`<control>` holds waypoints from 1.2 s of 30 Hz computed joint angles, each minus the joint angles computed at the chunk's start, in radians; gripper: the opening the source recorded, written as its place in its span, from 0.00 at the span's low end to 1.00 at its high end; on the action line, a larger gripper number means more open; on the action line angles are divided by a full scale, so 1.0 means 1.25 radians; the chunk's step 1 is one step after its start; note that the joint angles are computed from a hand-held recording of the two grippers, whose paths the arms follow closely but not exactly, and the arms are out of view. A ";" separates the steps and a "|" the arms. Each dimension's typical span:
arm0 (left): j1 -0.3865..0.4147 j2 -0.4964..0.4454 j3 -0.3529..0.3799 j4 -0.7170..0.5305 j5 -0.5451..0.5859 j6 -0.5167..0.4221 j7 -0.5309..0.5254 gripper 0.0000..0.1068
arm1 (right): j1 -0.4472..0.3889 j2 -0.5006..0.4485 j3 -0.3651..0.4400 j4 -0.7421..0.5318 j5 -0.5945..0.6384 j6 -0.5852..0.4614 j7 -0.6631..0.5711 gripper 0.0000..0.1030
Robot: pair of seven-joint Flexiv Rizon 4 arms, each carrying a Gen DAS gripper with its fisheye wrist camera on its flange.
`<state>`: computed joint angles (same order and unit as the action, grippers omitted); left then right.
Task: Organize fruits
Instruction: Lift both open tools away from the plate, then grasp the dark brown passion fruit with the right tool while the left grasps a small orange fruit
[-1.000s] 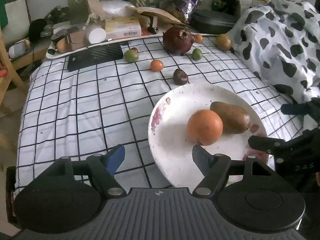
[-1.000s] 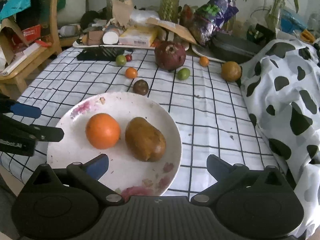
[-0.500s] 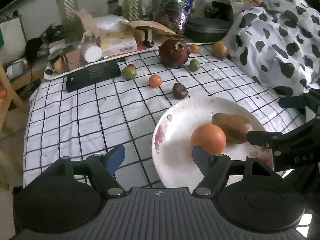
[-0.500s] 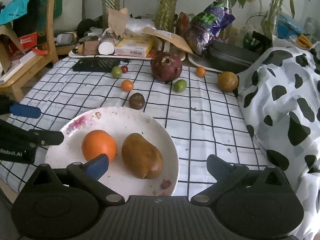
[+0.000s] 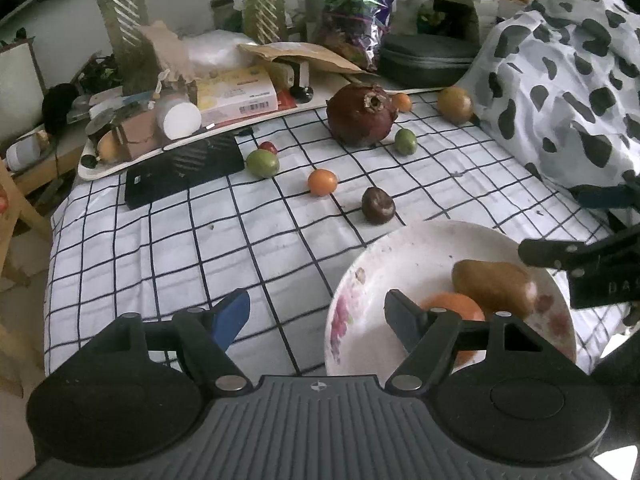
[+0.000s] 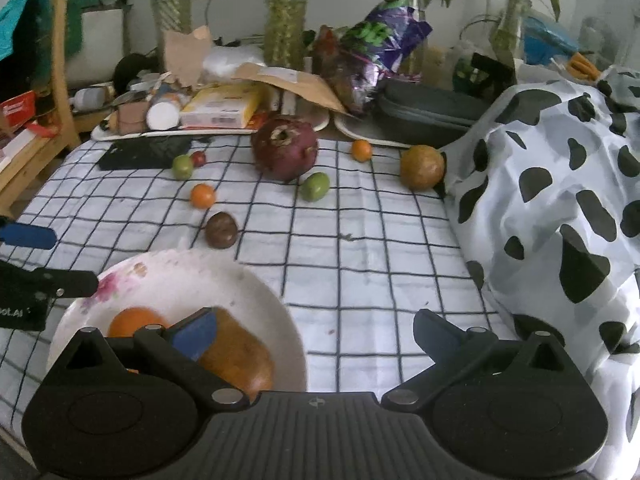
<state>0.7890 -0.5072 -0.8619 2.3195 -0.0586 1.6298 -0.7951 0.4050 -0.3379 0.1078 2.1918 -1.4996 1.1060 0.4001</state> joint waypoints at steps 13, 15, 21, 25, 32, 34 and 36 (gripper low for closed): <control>-0.113 -0.043 0.081 -0.104 -0.078 -0.053 0.064 0.68 | -0.026 -0.055 -0.029 -0.062 -0.012 0.051 -0.047 1.00; -0.123 -0.056 0.083 -0.122 -0.096 -0.061 0.079 0.68 | -0.028 -0.067 -0.035 -0.075 -0.017 0.065 -0.059 1.00; -0.151 -0.098 0.087 -0.180 -0.142 -0.092 0.129 0.68 | -0.038 -0.110 -0.050 -0.124 -0.040 0.123 -0.098 1.00; -0.180 -0.115 0.104 -0.217 -0.180 -0.119 0.160 0.68 | -0.042 -0.137 -0.059 -0.152 -0.037 0.163 -0.136 0.92; -0.230 -0.137 0.143 -0.268 -0.238 -0.139 0.206 0.68 | -0.053 -0.189 -0.076 -0.203 -0.032 0.265 -0.173 0.81; -0.257 -0.138 0.174 -0.283 -0.252 -0.150 0.214 0.68 | -0.049 -0.207 -0.078 -0.217 0.006 0.284 -0.205 0.74; -0.279 -0.139 0.197 -0.293 -0.265 -0.157 0.225 0.68 | -0.040 -0.223 -0.085 -0.227 0.052 0.300 -0.237 0.65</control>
